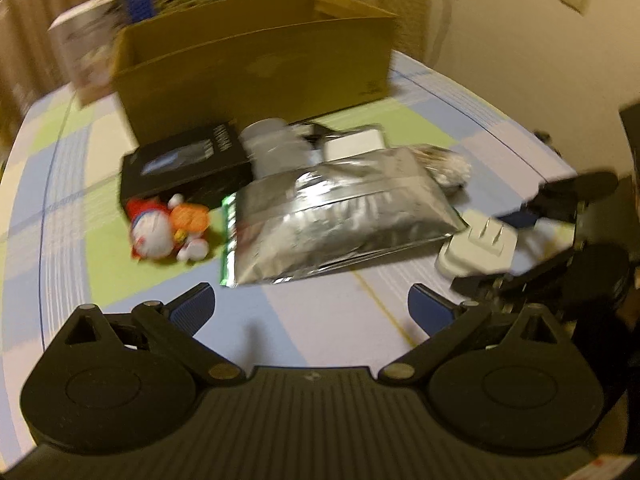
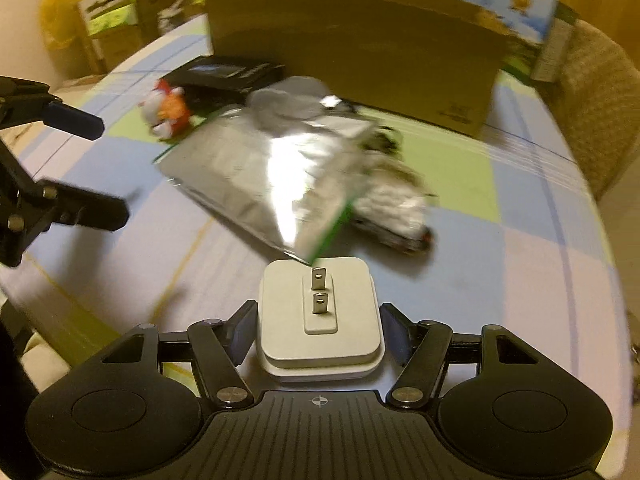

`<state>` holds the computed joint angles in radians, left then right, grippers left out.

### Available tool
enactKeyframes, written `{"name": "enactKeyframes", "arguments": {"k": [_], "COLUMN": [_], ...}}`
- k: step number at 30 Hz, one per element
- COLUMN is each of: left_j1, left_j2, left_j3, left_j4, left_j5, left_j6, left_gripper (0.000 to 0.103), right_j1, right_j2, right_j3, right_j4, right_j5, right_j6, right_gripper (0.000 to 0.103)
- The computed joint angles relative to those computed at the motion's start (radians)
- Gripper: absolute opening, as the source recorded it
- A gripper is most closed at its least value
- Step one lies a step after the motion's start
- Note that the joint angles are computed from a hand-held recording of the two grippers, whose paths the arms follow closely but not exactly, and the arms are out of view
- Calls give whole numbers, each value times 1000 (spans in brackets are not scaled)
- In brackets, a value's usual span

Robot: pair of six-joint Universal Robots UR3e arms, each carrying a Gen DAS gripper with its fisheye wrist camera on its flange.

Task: Organize objects
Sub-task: 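Grasp the white plug adapter with the right tool while the left tool grasps the silver foil bag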

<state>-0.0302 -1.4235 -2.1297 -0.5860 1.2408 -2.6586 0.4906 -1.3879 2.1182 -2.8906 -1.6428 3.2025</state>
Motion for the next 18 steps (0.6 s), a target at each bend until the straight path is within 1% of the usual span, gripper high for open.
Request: {"name": "enactKeyframes", "arguments": {"k": [3, 6, 10, 13, 14, 15, 16, 18], "left_j1": [-31, -45, -74, -103, -108, -119, -128, -155], "left_j2": [-47, -88, -185, -270, -292, -319, -346, -399], "left_j3": [45, 74, 148, 205, 224, 251, 275, 331], "left_j4": [7, 28, 40, 77, 73, 65, 58, 27], "left_j5": [7, -22, -43, -33, -37, -35, -30, 1], "left_j6": [93, 215, 372, 463, 493, 521, 555, 619], "left_gripper": [101, 101, 101, 101, 101, 100, 95, 89], "right_j1": [-12, -17, -41, -55, -58, -61, -64, -72], "right_j2": [-60, -102, -138, -135, -133, -128, -121, -113], "right_j3": [37, 47, 67, 64, 64, 61, 58, 55], "right_j4": [1, 22, 14, 9, 5, 2, -4, -10], "right_j5": [-29, -60, -48, -34, -32, -29, -26, -17], "right_j6": [38, 54, 49, 45, 47, 47, 49, 52], "right_gripper": [62, 62, 62, 62, 62, 62, 62, 62]}}
